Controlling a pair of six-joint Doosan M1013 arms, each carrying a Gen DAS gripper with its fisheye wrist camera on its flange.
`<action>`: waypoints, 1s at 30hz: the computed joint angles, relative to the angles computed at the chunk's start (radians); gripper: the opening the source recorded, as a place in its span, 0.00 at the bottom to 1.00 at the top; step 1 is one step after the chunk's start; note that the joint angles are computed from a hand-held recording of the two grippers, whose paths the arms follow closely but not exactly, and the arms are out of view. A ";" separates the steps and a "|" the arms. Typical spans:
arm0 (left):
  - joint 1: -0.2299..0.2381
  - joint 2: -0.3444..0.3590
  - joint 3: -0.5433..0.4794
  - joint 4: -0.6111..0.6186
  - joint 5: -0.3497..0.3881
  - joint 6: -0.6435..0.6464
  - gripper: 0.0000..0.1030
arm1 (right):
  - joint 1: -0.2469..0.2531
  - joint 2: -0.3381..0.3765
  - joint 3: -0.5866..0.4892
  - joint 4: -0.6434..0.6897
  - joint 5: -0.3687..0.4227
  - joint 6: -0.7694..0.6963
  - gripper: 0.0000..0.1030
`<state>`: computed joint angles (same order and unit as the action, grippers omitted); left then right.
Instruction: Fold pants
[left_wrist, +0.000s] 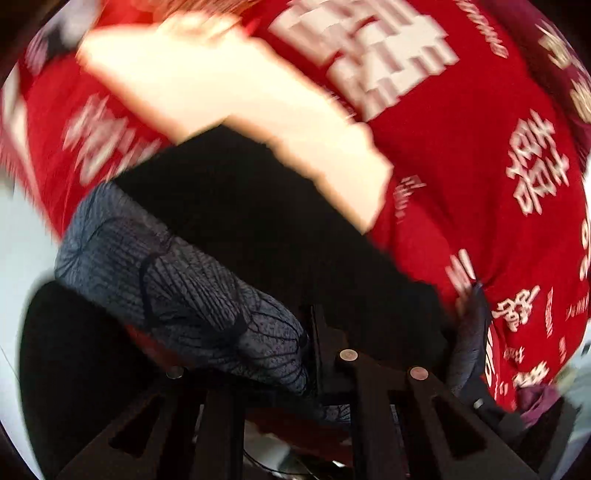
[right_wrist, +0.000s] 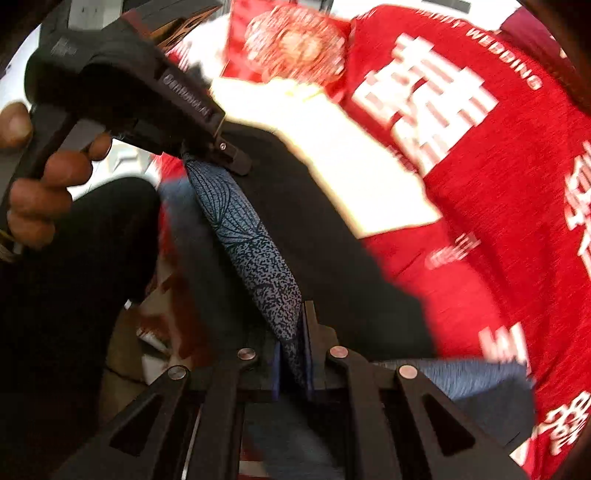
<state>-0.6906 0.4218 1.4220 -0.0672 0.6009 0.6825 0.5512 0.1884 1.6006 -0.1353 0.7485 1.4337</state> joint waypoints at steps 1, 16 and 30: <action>0.008 0.004 0.016 -0.041 -0.002 0.016 0.14 | 0.015 0.010 0.011 -0.019 0.002 0.022 0.10; 0.047 -0.094 0.110 0.006 0.018 -0.123 0.18 | 0.054 0.051 0.049 -0.157 -0.026 0.220 0.13; 0.027 0.052 -0.082 -0.038 0.262 0.104 0.18 | 0.066 0.043 0.057 -0.112 -0.038 0.202 0.50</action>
